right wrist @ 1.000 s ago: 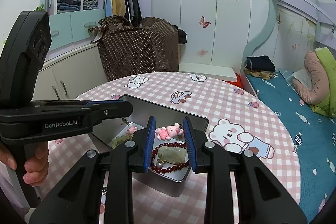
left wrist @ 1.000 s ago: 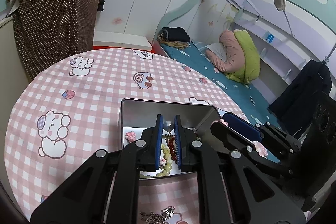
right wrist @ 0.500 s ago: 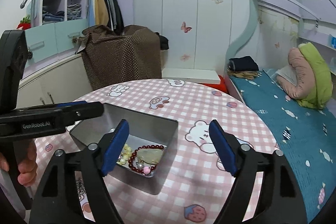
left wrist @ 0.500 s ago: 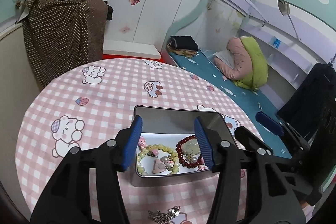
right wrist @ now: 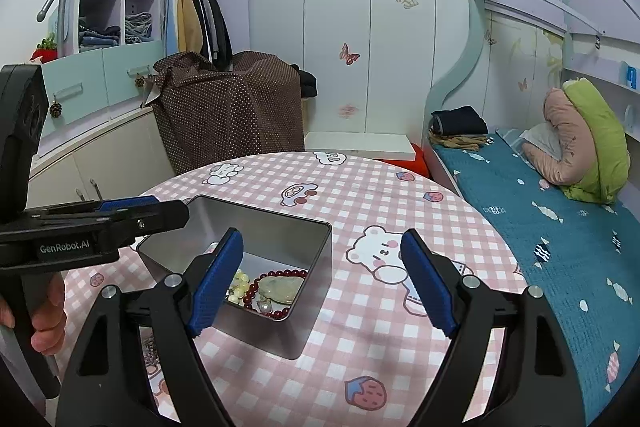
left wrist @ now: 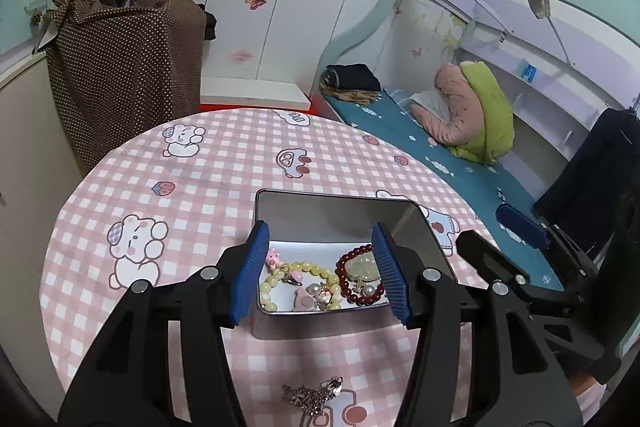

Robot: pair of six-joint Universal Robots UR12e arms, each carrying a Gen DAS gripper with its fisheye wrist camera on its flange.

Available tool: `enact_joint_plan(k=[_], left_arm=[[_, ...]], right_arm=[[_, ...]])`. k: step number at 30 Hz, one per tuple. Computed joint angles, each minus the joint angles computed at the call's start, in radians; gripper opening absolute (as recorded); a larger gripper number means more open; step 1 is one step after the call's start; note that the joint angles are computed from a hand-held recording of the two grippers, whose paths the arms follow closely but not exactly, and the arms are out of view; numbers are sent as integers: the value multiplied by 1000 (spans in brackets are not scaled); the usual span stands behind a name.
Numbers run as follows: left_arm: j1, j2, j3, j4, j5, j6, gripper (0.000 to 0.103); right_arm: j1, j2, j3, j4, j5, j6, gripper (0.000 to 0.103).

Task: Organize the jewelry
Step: 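Withdraw both open tools toward the last silver chain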

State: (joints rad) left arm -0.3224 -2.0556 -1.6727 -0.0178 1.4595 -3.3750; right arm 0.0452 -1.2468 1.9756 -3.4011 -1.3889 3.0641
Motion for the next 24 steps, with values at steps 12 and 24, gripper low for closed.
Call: enact_joint_plan(k=[12, 24], left_arm=[[-15, 38, -68, 60, 63, 55, 74], [-15, 64, -134, 23, 86, 15, 89]], right_arm=[[-2, -28, 34, -11, -12, 21, 93], [7, -60, 82, 64, -9, 16, 95]])
